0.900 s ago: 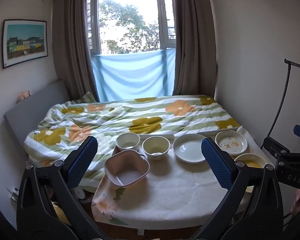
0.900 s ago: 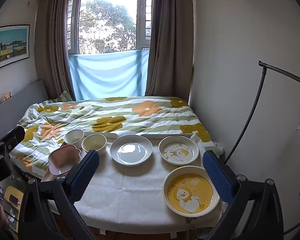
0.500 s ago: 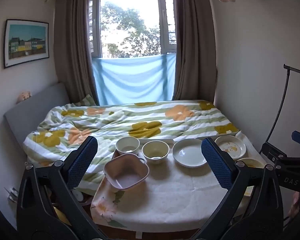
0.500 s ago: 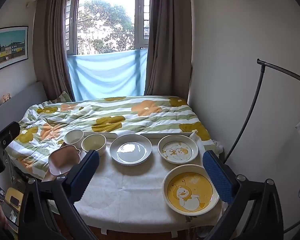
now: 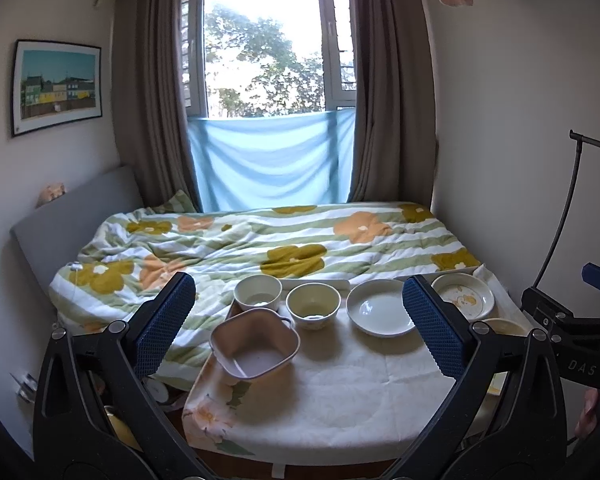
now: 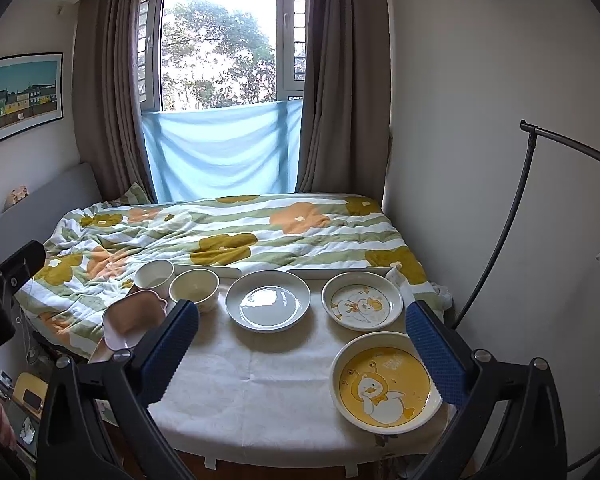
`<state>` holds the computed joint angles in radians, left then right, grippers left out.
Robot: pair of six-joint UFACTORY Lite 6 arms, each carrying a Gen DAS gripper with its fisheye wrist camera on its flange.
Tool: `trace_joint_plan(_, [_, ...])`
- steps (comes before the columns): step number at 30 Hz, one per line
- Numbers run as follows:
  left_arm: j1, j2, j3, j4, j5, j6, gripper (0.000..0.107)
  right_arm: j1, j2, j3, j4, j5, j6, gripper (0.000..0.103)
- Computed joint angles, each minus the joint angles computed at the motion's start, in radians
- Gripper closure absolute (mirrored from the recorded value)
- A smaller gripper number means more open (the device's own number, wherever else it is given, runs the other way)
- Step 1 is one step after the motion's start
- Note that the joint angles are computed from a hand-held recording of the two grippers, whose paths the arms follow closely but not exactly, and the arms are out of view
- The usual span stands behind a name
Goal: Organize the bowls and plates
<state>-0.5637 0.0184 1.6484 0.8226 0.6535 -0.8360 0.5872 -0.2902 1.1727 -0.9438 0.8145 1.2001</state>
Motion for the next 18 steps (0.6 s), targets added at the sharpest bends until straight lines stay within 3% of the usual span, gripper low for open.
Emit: trace_joint_plan(18, [-0.03, 0.001, -0.004, 0.035, 0.023, -0.02, 0.004, -0.01, -0.004, -0.004, 0.01, -0.005, -0.009, 0.0])
